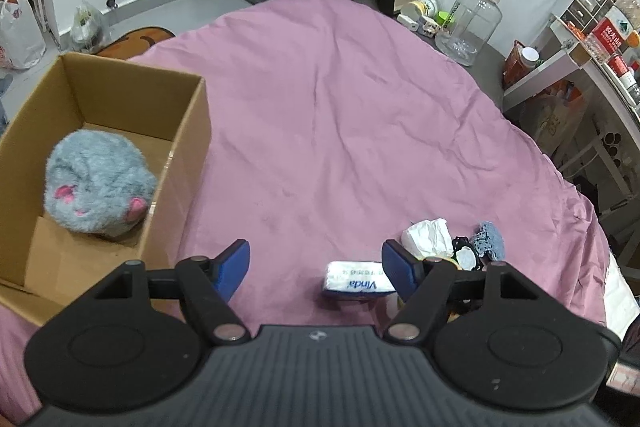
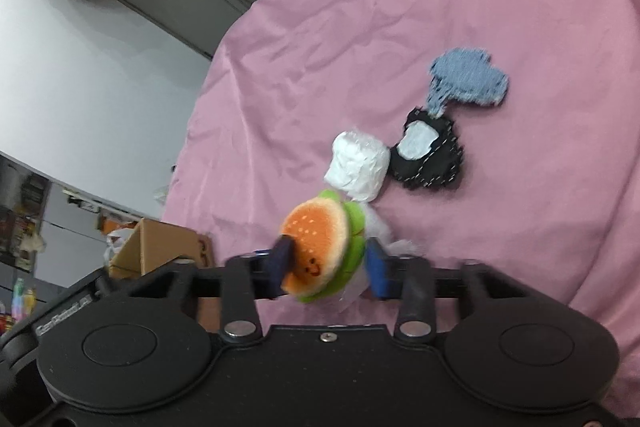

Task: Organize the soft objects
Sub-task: 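Grasp the hamburger plush with the right gripper while the left gripper approaches the Vinda tissue pack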

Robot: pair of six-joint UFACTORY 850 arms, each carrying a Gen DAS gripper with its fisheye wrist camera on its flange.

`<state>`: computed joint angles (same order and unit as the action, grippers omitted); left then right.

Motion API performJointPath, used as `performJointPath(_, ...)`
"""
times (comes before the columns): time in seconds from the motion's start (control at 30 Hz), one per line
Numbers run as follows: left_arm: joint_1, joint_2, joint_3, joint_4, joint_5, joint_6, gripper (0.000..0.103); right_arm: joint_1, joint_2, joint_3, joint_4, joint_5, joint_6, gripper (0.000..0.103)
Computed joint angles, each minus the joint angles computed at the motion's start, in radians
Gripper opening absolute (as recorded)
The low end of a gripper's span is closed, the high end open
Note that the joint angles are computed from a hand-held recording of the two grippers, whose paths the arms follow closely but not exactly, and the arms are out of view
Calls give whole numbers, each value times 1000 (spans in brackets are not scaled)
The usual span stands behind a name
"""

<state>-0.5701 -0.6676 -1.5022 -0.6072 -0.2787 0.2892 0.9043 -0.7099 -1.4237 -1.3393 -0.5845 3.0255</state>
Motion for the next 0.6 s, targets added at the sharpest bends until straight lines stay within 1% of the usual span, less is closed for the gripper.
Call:
performJointPath(0.1,-7,-28,-34,54,-26,-58,73,7,-1,1,-3,-28,12,30)
performJointPath(0.17,-10,-44,-51,63,-43,-73,73,9,3,11,-25,-28,47,30)
performJointPath(0.3,-14,-61,-64,-16,-69,1,74,11,6,18,-44,-32,74,29)
performJointPath(0.4,-21,-71,-67,-9,-72,-5,74,12,6,19,-39,-36,81,28)
performJointPath(0.43,-19,-73,-65,-35,-74,8,74,13,7,23,-48,-36,94,27)
performJointPath(0.47,-17,-75,-65,-49,-81,14,74,12,7,23,-50,-36,98,27)
performJointPath(0.57,-16,-86,-73,-28,-97,-17,74,15,8,24,-46,-48,99,27)
performJointPath(0.6,-15,-88,-73,-49,-102,-1,74,17,8,25,-43,-53,101,27)
